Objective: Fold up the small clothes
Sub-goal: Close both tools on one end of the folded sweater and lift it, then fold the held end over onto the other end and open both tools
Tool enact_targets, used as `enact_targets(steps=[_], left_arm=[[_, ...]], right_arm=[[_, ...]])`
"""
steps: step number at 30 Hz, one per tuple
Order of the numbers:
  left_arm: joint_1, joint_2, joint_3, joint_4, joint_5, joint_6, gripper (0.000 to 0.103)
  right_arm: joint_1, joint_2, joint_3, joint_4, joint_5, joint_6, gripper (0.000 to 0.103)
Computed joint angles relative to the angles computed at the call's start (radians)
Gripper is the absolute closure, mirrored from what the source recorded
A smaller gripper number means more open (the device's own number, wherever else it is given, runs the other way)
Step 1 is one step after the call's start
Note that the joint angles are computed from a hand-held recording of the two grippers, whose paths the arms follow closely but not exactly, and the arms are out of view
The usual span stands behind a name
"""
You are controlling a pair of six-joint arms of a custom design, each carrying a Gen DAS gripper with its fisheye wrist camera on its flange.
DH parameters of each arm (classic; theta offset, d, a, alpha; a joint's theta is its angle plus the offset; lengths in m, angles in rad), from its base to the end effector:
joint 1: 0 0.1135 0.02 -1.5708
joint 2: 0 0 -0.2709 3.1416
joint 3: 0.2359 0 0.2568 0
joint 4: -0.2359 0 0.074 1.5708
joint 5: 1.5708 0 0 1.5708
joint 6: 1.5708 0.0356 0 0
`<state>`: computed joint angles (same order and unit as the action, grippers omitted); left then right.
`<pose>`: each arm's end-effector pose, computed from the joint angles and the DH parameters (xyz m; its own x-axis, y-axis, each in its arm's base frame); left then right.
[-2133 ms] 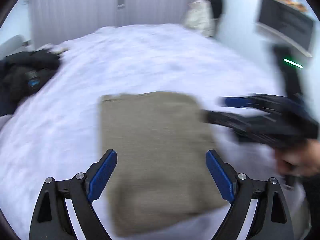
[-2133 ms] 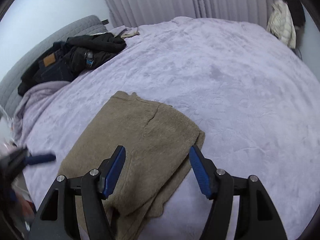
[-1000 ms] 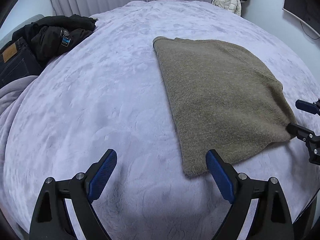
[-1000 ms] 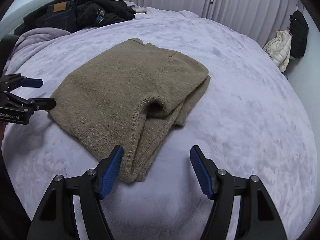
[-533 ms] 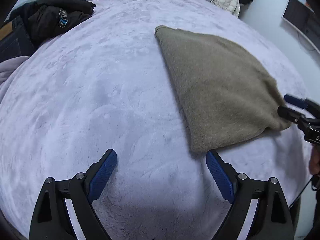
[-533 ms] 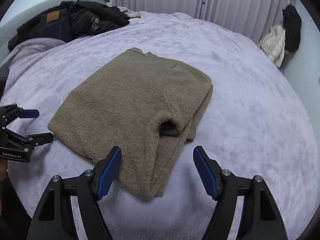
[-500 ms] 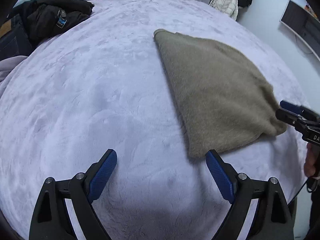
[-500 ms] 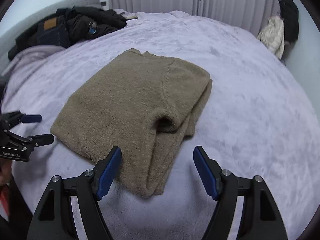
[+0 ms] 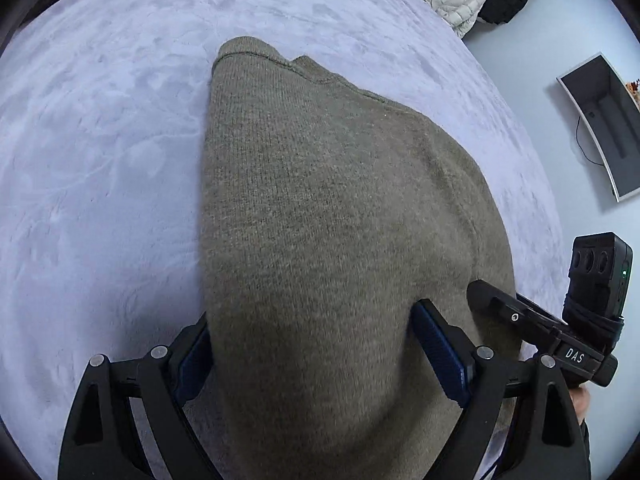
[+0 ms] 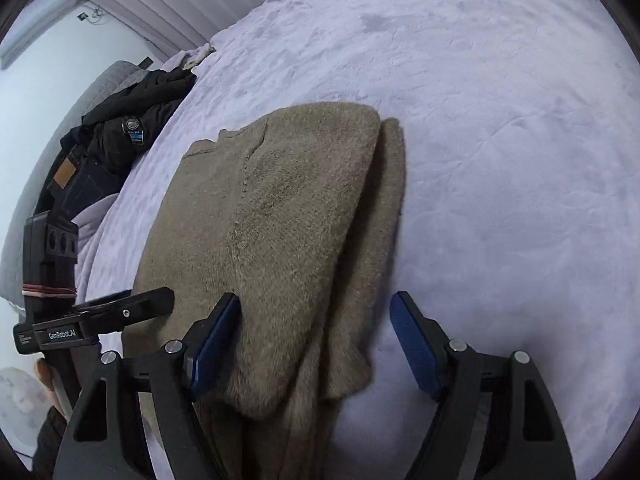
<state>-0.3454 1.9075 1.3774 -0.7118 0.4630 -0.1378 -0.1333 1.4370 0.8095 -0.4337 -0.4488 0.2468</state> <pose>0.3611 -0.1468 0.1945 -0.9423 0.2085 -0.2619 0.3122 0.8295 -0.4631 0.2726 -0.0210 0.1914 -0.8610 0.3375 -0.3805 0.1241 0.8649 0.4865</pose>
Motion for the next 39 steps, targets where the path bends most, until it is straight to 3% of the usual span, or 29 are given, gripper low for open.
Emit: enact_targets(steps=[1, 3, 5, 10, 21, 27, 29, 31, 33, 36, 39], left_arm=[[-0.006, -0.007, -0.006, 0.012, -0.002, 0.006, 0.024], [-0.006, -0.038, -0.019, 0.015, -0.008, 0.019, 0.05], [0.006, -0.074, -0.023, -0.005, 0.007, 0.038, 0.061], [-0.021, -0.164, -0.029, -0.074, -0.072, 0.079, 0.064], [0.084, -0.554, -0.221, -0.305, -0.028, 0.205, 0.064], [0.125, -0.633, -0.425, -0.224, -0.016, 0.209, 0.063], [0.14, -0.647, -0.495, -0.173, -0.016, 0.2, 0.057], [0.161, -0.689, -0.558, -0.124, -0.009, 0.208, 0.044], [0.174, -0.73, -0.598, -0.103, -0.034, 0.221, 0.019], [0.228, -0.792, -0.619, -0.122, -0.042, 0.268, 0.018], [0.232, -0.91, -0.617, -0.137, -0.165, 0.245, 0.018]], right_arm=[[0.017, 0.012, 0.002, 0.027, 0.008, 0.014, 0.023], [0.048, 0.027, 0.015, 0.051, -0.001, 0.01, 0.049], [0.086, 0.0, 0.021, 0.049, 0.03, 0.019, 0.064], [0.158, -0.139, 0.02, 0.011, 0.063, 0.042, 0.068], [0.445, -0.474, 0.04, -0.288, 0.221, 0.11, 0.069], [0.579, -0.546, -0.086, -0.259, 0.283, 0.191, 0.069], [0.579, -0.529, -0.137, -0.221, 0.274, 0.2, 0.069], [0.58, -0.511, -0.184, -0.19, 0.292, 0.209, 0.067], [0.543, -0.521, -0.228, -0.165, 0.269, 0.2, 0.058], [0.45, -0.553, -0.258, -0.18, 0.193, 0.183, 0.043], [0.409, -0.647, -0.255, -0.248, 0.194, 0.191, 0.043]])
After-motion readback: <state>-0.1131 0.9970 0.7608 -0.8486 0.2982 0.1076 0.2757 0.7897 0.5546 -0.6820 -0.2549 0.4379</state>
